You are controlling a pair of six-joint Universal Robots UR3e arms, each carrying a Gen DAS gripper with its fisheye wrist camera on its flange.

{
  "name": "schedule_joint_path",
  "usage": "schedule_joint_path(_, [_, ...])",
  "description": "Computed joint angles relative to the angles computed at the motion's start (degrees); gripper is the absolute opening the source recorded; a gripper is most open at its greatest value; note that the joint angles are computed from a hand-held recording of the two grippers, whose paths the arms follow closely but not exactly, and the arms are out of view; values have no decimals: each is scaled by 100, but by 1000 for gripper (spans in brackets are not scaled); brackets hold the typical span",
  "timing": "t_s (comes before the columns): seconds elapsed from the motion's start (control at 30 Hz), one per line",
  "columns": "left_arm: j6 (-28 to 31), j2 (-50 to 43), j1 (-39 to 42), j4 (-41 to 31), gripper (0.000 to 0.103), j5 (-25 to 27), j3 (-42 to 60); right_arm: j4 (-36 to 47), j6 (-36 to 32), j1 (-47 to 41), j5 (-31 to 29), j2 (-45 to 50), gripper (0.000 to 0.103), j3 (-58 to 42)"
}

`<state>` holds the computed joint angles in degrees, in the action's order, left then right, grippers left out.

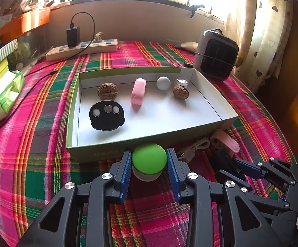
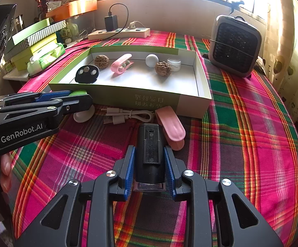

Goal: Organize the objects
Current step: 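Lift the flashlight with the right tool while the left lifts the mushroom toy, then carry the flashlight with the right tool while the left carries the mushroom over the box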

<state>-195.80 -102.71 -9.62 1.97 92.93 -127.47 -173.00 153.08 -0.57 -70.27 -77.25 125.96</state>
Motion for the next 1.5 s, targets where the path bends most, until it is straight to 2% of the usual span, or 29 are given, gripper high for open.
schedule_joint_path(0.93, [47, 622, -86, 35, 32, 79, -331, 185, -93, -8, 276, -523, 29, 168])
schedule_joint_path(1.5, [192, 950, 221, -245, 32, -296, -178, 580, -38, -21, 468, -629, 29, -307])
